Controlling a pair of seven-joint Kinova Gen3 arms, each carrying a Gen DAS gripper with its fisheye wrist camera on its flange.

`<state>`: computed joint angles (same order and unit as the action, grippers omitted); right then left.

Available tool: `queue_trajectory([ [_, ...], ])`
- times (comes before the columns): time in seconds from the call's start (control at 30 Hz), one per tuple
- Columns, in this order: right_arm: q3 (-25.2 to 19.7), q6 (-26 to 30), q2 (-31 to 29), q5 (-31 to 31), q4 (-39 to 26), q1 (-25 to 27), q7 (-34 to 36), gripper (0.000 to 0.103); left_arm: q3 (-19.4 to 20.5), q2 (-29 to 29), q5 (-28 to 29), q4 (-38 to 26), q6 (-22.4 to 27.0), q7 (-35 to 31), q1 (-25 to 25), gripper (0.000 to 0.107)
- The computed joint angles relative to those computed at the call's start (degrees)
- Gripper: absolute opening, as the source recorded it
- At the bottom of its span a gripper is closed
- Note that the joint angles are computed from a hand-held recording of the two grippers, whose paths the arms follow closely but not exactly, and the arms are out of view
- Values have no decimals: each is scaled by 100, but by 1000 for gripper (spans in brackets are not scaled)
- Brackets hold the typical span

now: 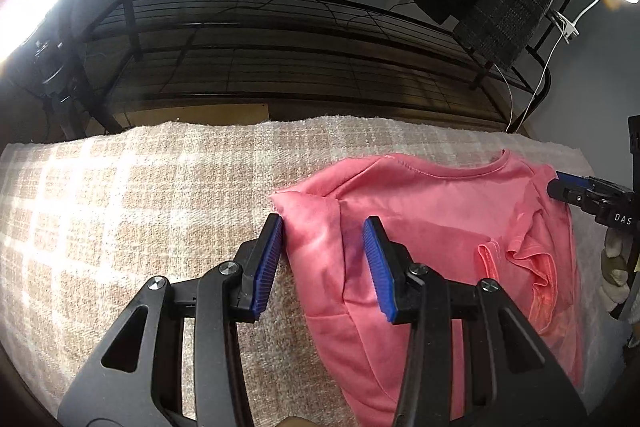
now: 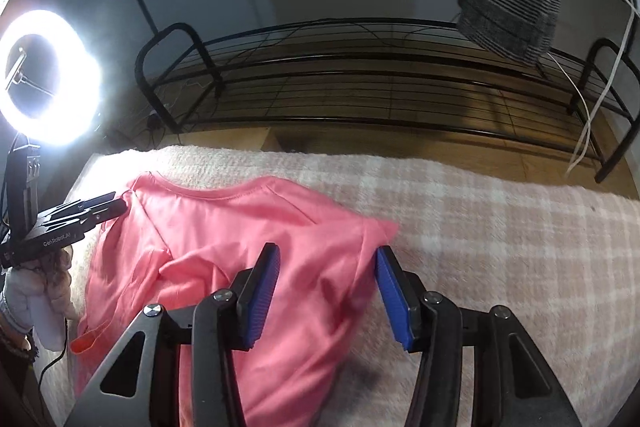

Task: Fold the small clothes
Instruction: 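Close the left tool on the folded edge while the right tool grasps it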

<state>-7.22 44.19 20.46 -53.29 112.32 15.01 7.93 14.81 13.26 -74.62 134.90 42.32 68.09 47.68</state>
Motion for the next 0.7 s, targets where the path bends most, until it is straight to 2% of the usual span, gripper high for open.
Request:
queue_trajectory([
  [0.1, -74, -212, 3, -18, 104, -146, 23, 42, -11, 143, 212, -206, 177, -386, 1, 42],
  [0.13, -83, -250, 20, 3, 103, -184, -2, 36, -24, 202, 323, -303, 264, -545, 13, 33],
  [0.17, -113, -321, 17, -21, 140, -205, 17, 32, -49, 245, 341, -353, 301, -628, 28, 13],
  [0.2, -160, -399, 3, -79, 202, -203, 98, 29, -108, 280, 266, -398, 245, -669, 13, 9],
  [0.27, -189, -400, 1, -105, 217, -197, 157, 9, -134, 333, 264, -473, 311, -776, 65, 4],
  [0.3, -195, -393, -4, -115, 224, -197, 169, 4, -126, 365, 355, -542, 422, -917, 114, 3],
  [0.5, -140, -31, -223, -476, 349, 39, 593, 0, -35, 269, 607, -654, 1107, -932, 571, 3],
  [0.7, 285, 798, -611, -512, 411, 176, 850, 0, 304, 66, 972, -882, 1978, -1093, 1018, 3],
])
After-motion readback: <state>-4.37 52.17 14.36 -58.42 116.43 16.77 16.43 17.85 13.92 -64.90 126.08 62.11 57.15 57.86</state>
